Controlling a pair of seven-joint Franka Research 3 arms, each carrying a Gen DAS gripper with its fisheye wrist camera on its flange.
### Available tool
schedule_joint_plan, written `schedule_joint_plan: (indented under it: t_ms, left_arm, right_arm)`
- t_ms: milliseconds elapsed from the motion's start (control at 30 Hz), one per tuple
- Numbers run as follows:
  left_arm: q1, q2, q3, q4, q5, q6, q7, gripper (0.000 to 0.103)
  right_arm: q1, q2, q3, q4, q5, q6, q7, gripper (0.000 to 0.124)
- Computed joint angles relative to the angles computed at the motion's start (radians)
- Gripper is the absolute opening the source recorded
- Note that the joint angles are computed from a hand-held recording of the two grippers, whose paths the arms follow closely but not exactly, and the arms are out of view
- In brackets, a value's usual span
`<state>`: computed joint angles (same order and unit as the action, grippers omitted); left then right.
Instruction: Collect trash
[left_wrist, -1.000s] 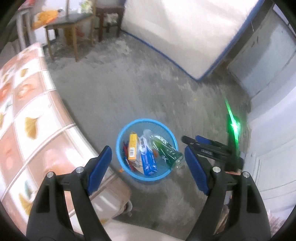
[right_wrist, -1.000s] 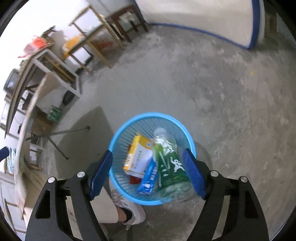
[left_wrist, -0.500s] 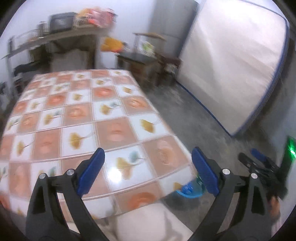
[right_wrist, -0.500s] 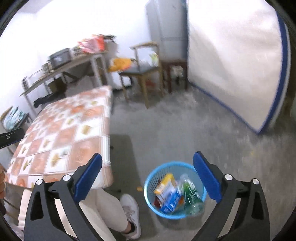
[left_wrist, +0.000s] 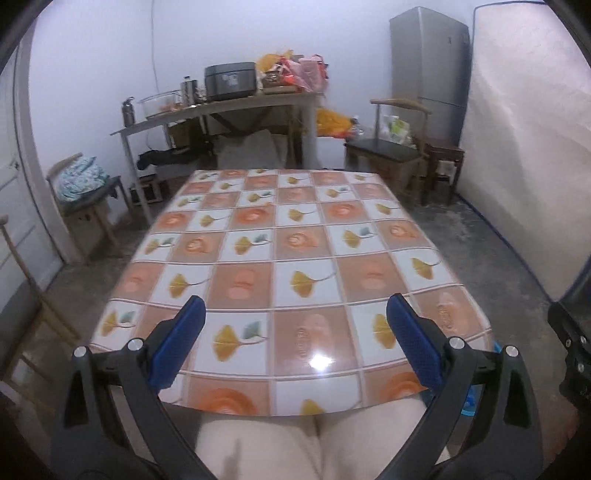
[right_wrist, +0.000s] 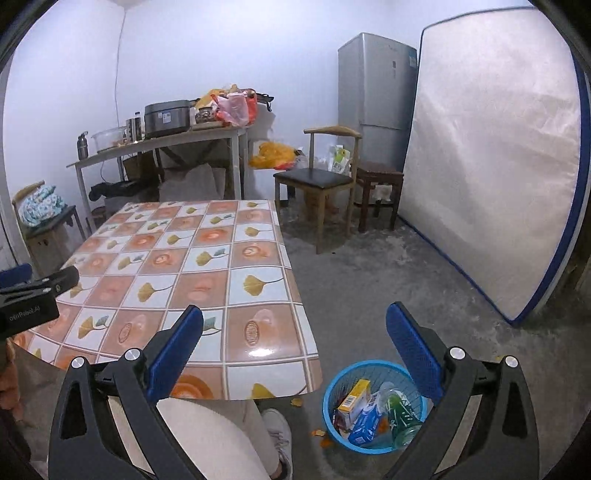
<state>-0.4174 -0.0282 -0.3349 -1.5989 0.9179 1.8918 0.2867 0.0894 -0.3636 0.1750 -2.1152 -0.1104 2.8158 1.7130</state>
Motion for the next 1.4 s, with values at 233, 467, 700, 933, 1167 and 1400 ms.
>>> schedule_joint_plan:
  t_ms: [233,467,700,933,1167,1400]
  left_arm:
    - [0.000,-0.030,-0.012,-0.017,0.042,-0.025,-0.059,0.095]
    - [0.004,-0.043,-0.011,-0.063,-0.070,0.035,-0.033,0.095]
    - [0.011,-0.061,-0.014,-0.121,-0.171,0.062,-0.034,0.095]
    - [0.015,-0.056,-0.018,-0.117,-0.171,0.059,-0.038,0.095]
    - [0.011,-0.041,-0.011,-0.108,-0.194,0.107,0.010,0.095]
    - [-0.002,-0.007,-0.008,-0.082,-0.209,0.161,0.092,0.095]
  right_arm:
    - [-0.049,-0.037,0.065,-0.024,-0.098,0.045,0.065,0.096]
    - [0.003,-0.026,0.038,0.005,-0.058,-0.081,0.034,0.096]
    - [0.021,-0.043,0.013,-0.022,-0.031,-0.156,0.038,0.096]
    - [0.021,-0.040,0.010,-0.027,-0.050,-0.190,0.035,0.096]
    - [0.014,-0.052,0.005,-0.047,-0.062,-0.236,0.054,0.096]
    - [-0.004,-0.070,0.004,-0.067,-0.082,-0.268,0.090,0.096]
